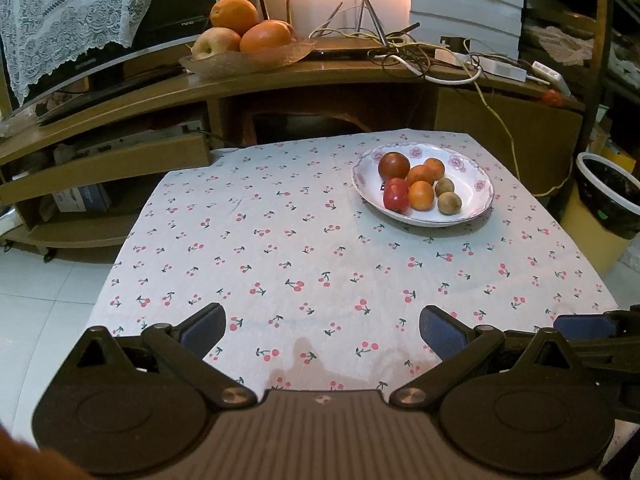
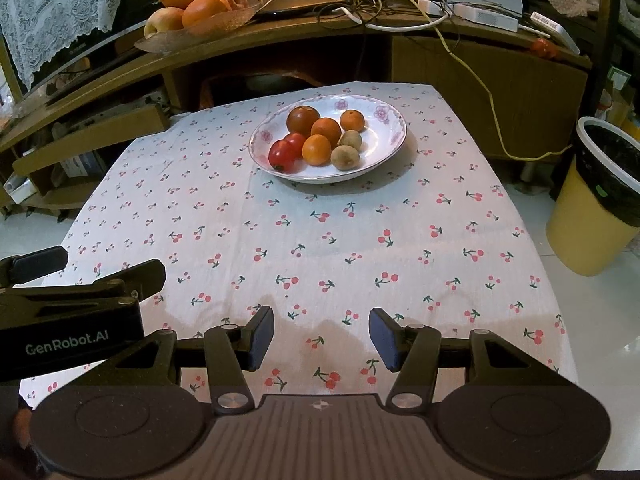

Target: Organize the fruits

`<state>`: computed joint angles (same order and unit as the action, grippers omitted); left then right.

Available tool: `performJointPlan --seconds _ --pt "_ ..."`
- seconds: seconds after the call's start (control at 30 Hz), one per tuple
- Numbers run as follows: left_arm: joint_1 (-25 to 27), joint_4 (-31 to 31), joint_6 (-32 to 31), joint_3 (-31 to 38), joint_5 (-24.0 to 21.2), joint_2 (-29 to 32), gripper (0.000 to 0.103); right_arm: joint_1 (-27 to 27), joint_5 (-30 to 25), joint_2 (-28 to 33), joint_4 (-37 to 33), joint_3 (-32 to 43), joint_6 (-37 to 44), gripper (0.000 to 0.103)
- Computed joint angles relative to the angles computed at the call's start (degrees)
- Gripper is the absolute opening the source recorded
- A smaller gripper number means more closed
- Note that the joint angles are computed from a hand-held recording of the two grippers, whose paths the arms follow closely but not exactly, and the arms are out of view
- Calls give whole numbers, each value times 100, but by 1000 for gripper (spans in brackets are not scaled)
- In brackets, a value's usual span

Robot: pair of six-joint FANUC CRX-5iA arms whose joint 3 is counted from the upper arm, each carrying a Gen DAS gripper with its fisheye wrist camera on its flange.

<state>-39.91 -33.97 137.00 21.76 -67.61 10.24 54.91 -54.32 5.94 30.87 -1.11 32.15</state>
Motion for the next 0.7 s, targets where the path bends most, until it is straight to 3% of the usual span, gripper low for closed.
performJointPlan --seconds 0.7 --pt "-54 -32 0 82 -158 50 103 13 -33 -21 26 -49 19 56"
